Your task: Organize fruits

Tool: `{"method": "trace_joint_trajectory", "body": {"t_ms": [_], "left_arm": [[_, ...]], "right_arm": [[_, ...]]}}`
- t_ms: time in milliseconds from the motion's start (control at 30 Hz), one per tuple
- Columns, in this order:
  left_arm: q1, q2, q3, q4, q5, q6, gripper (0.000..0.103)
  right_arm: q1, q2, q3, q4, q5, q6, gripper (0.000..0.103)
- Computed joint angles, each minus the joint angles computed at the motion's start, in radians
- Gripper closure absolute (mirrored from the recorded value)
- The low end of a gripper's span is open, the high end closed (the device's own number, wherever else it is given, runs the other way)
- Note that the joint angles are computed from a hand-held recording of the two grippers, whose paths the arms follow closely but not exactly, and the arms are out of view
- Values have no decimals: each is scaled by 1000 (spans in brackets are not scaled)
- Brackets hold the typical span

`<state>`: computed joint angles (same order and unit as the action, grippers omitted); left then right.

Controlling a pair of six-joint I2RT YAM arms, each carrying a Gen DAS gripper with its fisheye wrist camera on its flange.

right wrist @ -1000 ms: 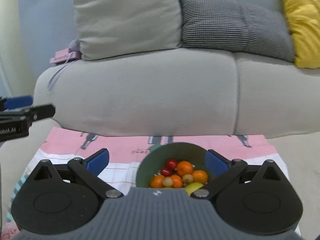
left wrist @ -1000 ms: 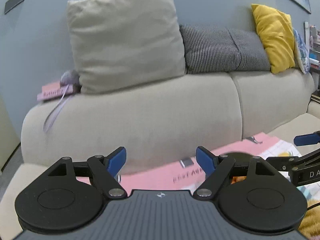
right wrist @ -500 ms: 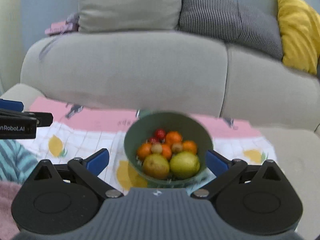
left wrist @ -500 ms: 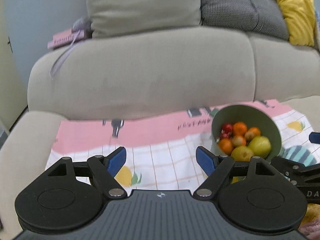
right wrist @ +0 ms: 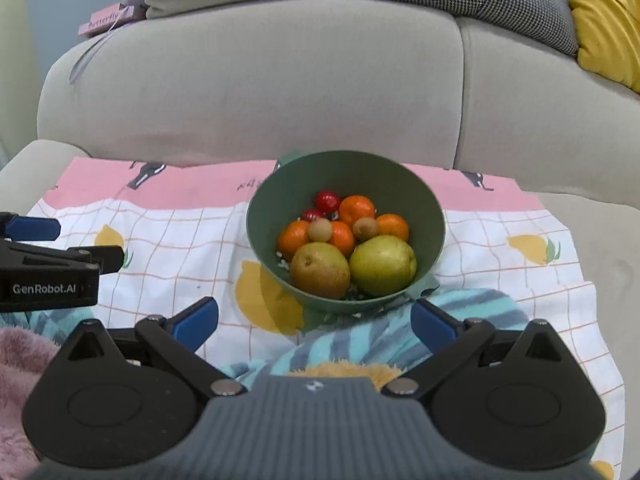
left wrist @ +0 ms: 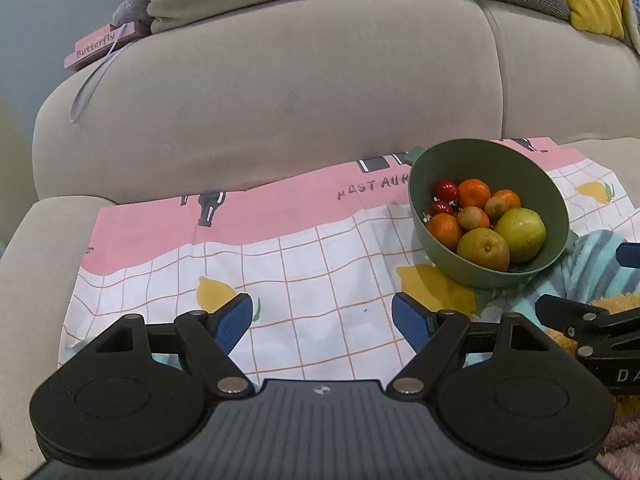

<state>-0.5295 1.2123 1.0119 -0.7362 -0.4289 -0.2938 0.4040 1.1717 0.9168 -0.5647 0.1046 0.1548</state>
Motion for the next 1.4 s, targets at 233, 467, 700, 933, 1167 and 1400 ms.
{"method": "trace_joint_trajectory", "body": {"t_ms": [233, 467, 700, 933, 1167, 1400], "left_arm": [[8, 7, 4, -9, 11, -7, 10], [14, 6, 0, -9, 23, -11, 10], [15, 10, -2, -7, 28, -22, 10], [18, 12, -3, -8, 32, -27, 10], [16, 15, -2, -7, 31, -29, 10], [15, 17, -1, -8, 30, -32, 10]], "right_arm": [[1, 1, -6, 9, -16, -7, 4], [-2, 4, -5, 14, -24, -13, 4], [11, 9, -3, 20, -19, -26, 4], [11, 17, 2, 19, -22, -29, 4], [14, 20, 3, 18, -23, -30, 4], [15, 21, 2, 18, -22, -25, 4]]}}
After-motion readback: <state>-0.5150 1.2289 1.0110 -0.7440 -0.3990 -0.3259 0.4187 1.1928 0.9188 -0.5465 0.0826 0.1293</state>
